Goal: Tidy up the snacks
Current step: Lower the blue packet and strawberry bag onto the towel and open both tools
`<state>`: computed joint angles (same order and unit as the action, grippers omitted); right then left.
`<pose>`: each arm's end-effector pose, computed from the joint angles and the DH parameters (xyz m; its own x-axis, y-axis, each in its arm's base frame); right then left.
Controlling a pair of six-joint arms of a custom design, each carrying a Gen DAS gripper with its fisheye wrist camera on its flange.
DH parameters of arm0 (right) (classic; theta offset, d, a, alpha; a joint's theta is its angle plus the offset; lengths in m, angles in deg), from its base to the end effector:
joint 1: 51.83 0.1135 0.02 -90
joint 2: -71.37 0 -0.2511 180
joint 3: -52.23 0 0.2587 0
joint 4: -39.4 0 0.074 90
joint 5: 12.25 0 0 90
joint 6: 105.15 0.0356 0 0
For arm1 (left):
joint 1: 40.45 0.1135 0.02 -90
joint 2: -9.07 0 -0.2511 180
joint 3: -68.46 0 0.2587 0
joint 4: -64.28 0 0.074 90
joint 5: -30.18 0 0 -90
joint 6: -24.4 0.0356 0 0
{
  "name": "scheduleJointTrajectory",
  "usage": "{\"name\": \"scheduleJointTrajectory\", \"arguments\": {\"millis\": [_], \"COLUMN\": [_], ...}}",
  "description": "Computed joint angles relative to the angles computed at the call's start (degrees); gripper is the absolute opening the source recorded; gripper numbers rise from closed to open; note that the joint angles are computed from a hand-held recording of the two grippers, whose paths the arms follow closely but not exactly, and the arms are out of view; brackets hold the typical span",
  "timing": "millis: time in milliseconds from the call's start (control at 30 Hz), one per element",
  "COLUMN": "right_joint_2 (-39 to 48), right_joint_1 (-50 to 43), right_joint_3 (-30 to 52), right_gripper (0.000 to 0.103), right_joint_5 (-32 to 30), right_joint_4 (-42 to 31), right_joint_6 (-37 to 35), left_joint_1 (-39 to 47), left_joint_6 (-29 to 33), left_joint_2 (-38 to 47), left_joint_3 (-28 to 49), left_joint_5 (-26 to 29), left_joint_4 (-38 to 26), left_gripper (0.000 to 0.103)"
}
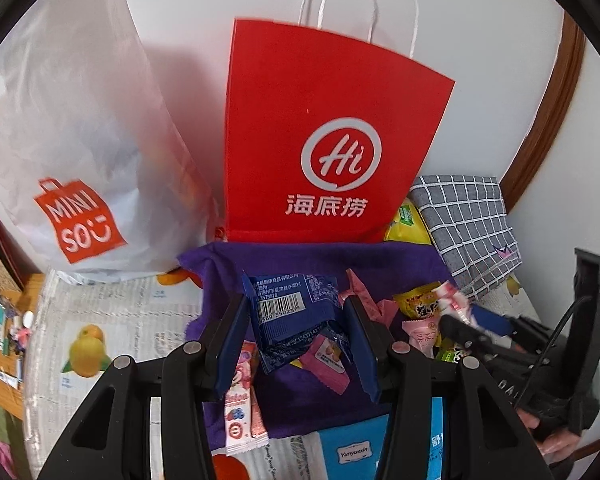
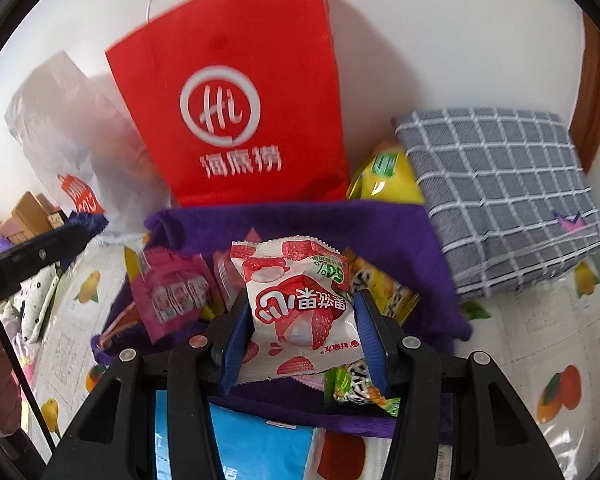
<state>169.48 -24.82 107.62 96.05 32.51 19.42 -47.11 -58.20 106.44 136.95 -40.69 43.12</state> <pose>0.2860 0.1333 0.1045 -0.7006 0.2476 -0.6693 0.1793 0.9689 0.1707 0.3442 -0.0519 0.1551 -0.7139 0.2059 -0.6693 0.4140 0.8949 -0.1664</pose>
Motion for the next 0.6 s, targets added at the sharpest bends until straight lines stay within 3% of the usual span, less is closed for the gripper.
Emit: {"name": "scheduleJointTrajectory", "arguments": {"millis": [333,600], "right_joint_2": [8.70,11.45], "right_joint_1": [-0.10,-0.22], "right_joint_3": [5.20,7.59], "right_gripper": [0.051,0.052], "right_joint_5": [-5.08,-5.00], "right_joint_4": [0.54,-1.25], "right_joint_6": [-1.87,-2.35], "left_joint_1": [-1.04,-3.47], "left_joint_6": [-1.51,-1.84], "left_joint_2": [8.02,12.20], "left_joint_3": [4.77,8.22], "left_joint_5": [2.05,2.39], "left_joint_4": [-1.24,-2.38], "left_gripper": [0.047,0.047]}}
